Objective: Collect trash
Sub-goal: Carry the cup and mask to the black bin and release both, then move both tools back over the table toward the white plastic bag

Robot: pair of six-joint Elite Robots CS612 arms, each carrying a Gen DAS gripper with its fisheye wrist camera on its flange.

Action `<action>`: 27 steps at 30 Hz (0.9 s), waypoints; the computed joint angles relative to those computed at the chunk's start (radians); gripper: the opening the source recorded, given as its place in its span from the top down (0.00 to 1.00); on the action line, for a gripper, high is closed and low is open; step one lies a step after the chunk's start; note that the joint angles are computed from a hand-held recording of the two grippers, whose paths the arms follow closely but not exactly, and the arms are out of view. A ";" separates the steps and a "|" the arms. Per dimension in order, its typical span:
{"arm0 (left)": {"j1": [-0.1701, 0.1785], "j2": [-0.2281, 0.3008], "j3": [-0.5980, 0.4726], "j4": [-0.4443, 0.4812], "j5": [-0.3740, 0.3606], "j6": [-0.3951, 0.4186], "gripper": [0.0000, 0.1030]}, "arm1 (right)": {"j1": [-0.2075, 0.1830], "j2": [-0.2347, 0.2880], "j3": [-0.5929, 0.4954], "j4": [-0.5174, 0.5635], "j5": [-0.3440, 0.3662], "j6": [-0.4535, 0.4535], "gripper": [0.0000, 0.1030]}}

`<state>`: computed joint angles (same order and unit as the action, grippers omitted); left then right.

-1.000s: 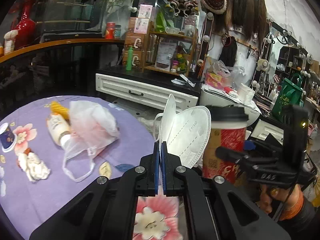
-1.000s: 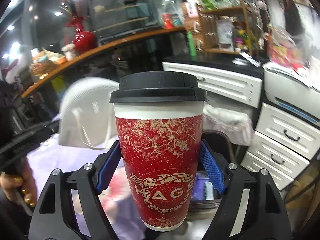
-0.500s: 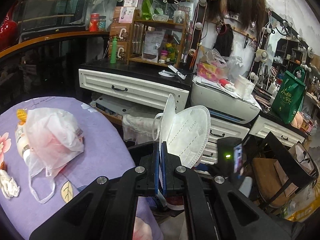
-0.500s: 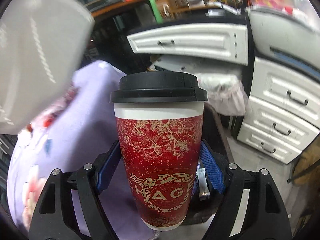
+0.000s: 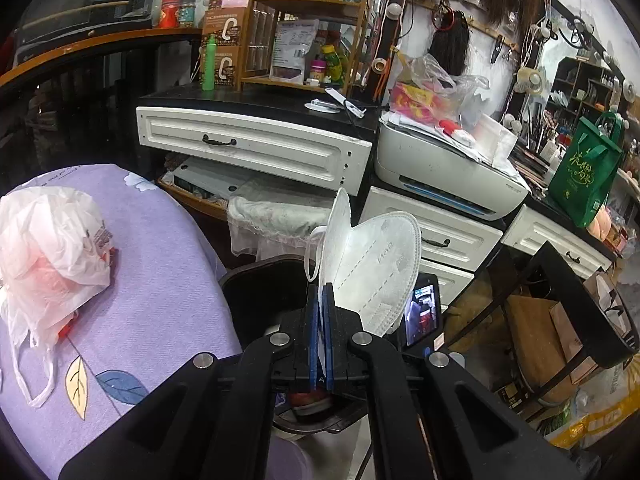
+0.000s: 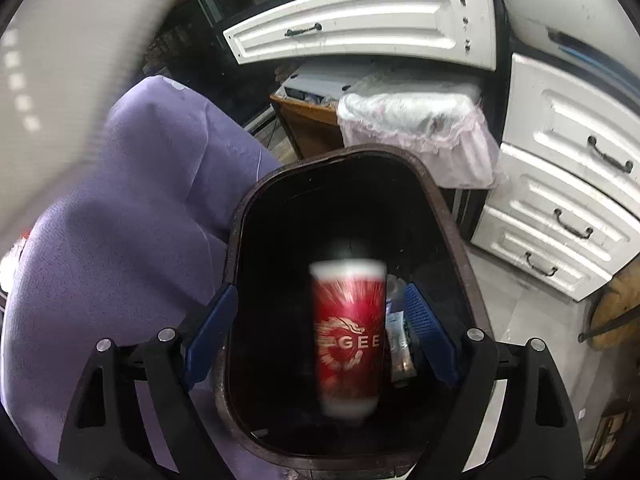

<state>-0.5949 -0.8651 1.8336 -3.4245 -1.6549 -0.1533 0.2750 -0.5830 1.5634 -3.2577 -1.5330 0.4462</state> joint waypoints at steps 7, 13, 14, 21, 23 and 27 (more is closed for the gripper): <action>-0.010 0.016 -0.024 0.060 0.010 0.009 0.97 | -0.006 -0.043 0.091 -0.103 -0.032 0.041 0.18; -0.019 0.043 -0.060 0.158 0.002 0.000 0.97 | -0.007 -0.096 0.205 -0.171 -0.096 0.076 0.18; -0.019 0.049 -0.067 0.175 -0.002 -0.003 0.97 | -0.007 -0.103 0.223 -0.183 -0.105 0.081 0.18; -0.031 0.076 -0.102 0.253 0.000 -0.001 0.97 | -0.014 -0.131 0.312 -0.230 -0.133 0.136 0.18; -0.034 0.082 -0.112 0.278 0.003 -0.001 0.97 | -0.015 -0.135 0.331 -0.242 -0.137 0.160 0.18; -0.032 0.089 -0.121 0.303 -0.007 -0.006 0.96 | -0.013 -0.142 0.356 -0.250 -0.158 0.196 0.18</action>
